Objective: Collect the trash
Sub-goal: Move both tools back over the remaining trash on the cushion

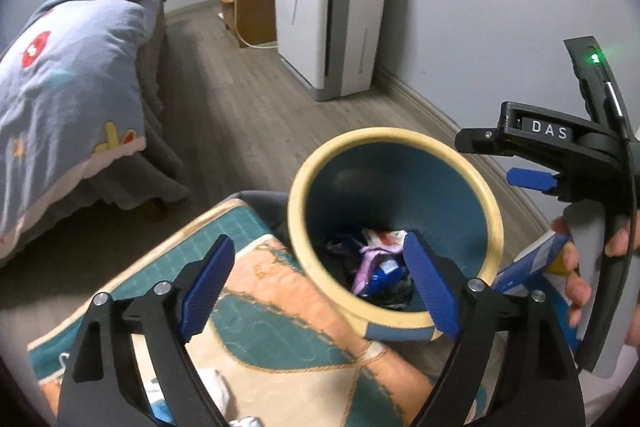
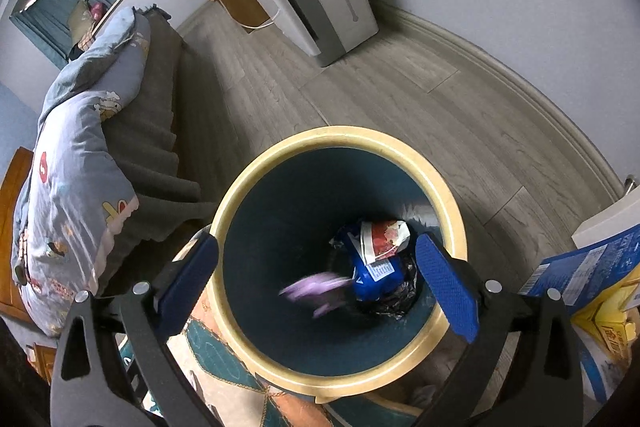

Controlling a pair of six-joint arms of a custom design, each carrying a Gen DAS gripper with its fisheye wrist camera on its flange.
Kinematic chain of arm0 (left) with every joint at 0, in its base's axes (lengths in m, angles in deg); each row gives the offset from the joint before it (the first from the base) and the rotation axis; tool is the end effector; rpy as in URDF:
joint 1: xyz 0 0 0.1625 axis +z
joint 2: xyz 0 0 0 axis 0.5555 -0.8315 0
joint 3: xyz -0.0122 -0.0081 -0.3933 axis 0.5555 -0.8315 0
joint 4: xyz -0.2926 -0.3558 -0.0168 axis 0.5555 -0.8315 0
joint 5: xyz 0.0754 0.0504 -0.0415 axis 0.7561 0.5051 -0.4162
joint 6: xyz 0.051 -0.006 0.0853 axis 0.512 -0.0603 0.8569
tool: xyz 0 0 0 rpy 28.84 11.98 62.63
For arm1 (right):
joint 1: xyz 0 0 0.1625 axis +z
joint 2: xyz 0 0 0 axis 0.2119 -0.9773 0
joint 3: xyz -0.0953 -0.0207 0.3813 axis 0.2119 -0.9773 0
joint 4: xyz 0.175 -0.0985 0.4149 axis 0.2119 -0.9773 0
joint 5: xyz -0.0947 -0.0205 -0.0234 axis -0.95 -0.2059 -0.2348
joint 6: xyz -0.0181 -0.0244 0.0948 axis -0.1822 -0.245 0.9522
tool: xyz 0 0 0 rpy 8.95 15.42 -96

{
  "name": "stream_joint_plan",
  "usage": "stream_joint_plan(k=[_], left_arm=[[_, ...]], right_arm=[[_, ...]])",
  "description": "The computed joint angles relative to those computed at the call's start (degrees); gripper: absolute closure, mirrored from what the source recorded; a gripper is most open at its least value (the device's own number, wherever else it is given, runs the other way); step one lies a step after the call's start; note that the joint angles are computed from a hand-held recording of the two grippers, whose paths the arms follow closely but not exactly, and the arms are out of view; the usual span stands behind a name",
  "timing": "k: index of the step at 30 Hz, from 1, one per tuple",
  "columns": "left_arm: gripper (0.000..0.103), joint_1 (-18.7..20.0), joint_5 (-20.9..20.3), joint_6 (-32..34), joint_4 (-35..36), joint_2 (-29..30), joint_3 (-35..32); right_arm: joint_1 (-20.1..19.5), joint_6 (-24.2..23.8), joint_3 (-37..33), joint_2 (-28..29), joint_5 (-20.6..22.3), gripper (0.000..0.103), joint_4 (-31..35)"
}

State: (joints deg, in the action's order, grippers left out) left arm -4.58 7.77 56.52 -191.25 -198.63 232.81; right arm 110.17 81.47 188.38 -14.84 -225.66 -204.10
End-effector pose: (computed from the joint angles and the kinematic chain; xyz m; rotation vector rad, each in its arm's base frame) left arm -0.1906 -0.3113 0.1834 1.3021 2.3961 -0.3858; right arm 0.2045 -0.2297 0.1383 -0.7707 -2.2666 1.1899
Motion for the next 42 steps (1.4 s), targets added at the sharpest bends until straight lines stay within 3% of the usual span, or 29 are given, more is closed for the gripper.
stream_joint_plan(k=[9, 17, 21, 25, 29, 35, 38, 42], left_arm=[[0.012, 0.05, 3.61, -0.7, 9.79, -9.9, -0.5], [0.01, 1.97, 8.07, -3.15, 24.84, -22.37, -3.7], [0.008, 2.05, 10.65, -5.73, 32.73, -28.43, -6.05], [0.007, 2.62, 11.79, -8.48, 39.88, -32.61, -8.35], [0.007, 3.02, 13.45, -10.98, 45.82, -36.3, -10.14], [0.007, 6.08, 17.03, -10.96, 48.82, -39.98, -10.83], [0.007, 10.31, 16.64, -7.8, 46.12, -39.26, -11.3], [0.007, 13.13, 17.71, -5.0, 43.45, -38.86, -11.67]], right_arm=[[1.89, -0.21, -2.74, 2.74, -0.69, 0.006, 3.43], [4.74, 0.75, -6.91, 6.49, -1.58, 0.006, 11.46], [6.33, 2.78, -9.99, 9.34, 0.89, 0.006, 16.04], [8.37, 0.89, -13.82, 14.32, 3.99, 0.006, 17.63], [11.12, 0.87, -18.42, 19.33, 3.96, 0.006, 21.91], [13.71, 2.33, -23.33, 24.94, 5.48, 0.006, 26.79], [15.15, 3.52, -25.23, 27.2, 6.21, 0.006, 28.67], [16.69, 4.18, -27.62, 30.48, 7.18, 0.006, 29.86]])
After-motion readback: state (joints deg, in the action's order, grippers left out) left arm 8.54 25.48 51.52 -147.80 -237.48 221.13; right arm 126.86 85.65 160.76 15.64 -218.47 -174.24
